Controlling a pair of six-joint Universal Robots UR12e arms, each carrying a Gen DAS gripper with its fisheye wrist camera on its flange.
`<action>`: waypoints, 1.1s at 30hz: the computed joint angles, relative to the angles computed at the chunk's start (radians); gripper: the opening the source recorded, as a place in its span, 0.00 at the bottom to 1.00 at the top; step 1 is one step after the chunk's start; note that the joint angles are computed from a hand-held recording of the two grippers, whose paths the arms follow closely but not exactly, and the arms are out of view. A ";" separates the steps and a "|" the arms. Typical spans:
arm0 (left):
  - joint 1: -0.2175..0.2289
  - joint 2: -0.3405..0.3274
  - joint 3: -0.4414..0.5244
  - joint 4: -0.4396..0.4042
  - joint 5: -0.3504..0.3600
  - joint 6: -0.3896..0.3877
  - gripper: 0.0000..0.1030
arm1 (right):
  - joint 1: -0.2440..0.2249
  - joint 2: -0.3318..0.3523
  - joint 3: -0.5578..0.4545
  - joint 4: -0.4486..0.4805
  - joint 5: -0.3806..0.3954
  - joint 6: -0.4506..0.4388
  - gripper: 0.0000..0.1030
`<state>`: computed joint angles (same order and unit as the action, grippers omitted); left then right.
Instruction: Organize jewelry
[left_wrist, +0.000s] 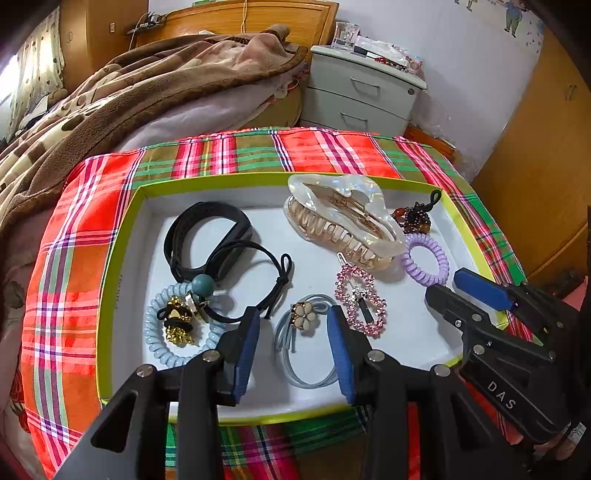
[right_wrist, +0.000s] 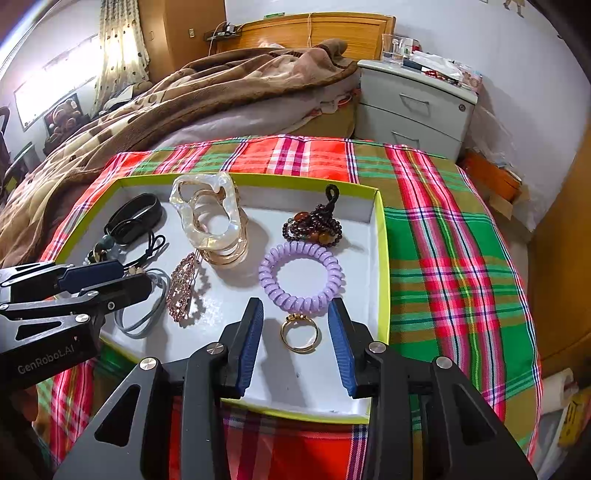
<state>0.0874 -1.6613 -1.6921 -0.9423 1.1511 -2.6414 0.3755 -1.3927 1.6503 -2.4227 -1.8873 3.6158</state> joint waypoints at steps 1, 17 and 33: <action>0.000 0.001 -0.001 0.001 0.001 0.000 0.39 | 0.000 0.000 -0.001 0.001 -0.001 0.000 0.38; 0.029 0.073 -0.080 0.170 0.023 -0.050 0.42 | 0.056 -0.041 0.045 -0.120 -0.111 0.098 0.42; 0.101 0.200 -0.207 0.286 -0.025 -0.056 0.42 | 0.163 -0.065 0.070 -0.216 -0.249 0.112 0.42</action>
<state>0.1886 -1.4610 -1.8988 -0.6560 1.1257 -2.6973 0.5384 -1.4575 1.7203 -2.6390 -2.1365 3.7274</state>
